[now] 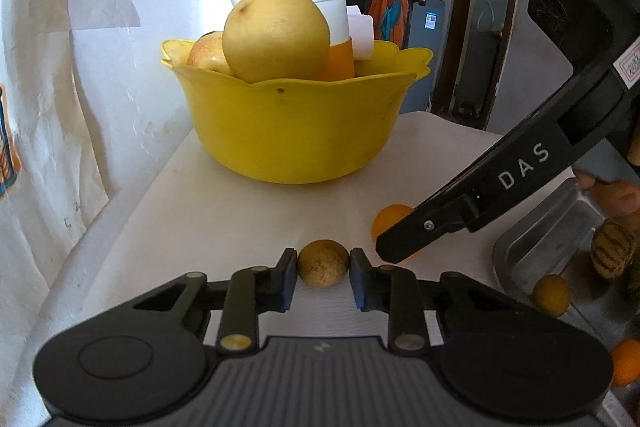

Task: Organize fruits
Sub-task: 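Grasp the small brown round fruit with the left tool while the right tool grasps the mandarin, then carry the brown fruit with the left tool over the tray while the right tool carries the mandarin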

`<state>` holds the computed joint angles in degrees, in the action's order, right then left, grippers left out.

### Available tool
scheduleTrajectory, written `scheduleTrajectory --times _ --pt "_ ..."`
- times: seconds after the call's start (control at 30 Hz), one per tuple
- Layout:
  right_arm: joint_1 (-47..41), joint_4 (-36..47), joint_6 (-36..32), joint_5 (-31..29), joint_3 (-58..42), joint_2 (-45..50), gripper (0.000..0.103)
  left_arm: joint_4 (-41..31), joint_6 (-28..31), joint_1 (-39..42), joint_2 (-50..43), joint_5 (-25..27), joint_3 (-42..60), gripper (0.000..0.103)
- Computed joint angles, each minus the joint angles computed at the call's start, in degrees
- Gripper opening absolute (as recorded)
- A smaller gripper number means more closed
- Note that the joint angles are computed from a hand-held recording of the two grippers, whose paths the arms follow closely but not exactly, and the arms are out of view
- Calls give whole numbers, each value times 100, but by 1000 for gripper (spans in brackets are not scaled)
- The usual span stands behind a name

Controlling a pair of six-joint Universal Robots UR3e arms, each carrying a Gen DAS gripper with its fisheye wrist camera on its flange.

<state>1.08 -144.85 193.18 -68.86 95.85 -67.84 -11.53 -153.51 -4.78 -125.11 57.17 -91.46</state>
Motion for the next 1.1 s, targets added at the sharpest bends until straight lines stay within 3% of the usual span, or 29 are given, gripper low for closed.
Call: scheduleTrajectory --times 0.23,0.43,0.6,1.1 --pt "-101 219 -12 -51 354 -690 35 -35 -152 -27 406 95 -327 30" --pt "-238 642 -8 -90 660 -1772 35 -87 -476 85 1045 -172 -720 30" --pt "-375 1348 -36 -145 849 -2967 35 -158 -653 36 1762 -274 -1110 30" --pt "-984 3955 -456 37 188 -5577 35 -625 -935 -394 3741 -375 -2178 30"
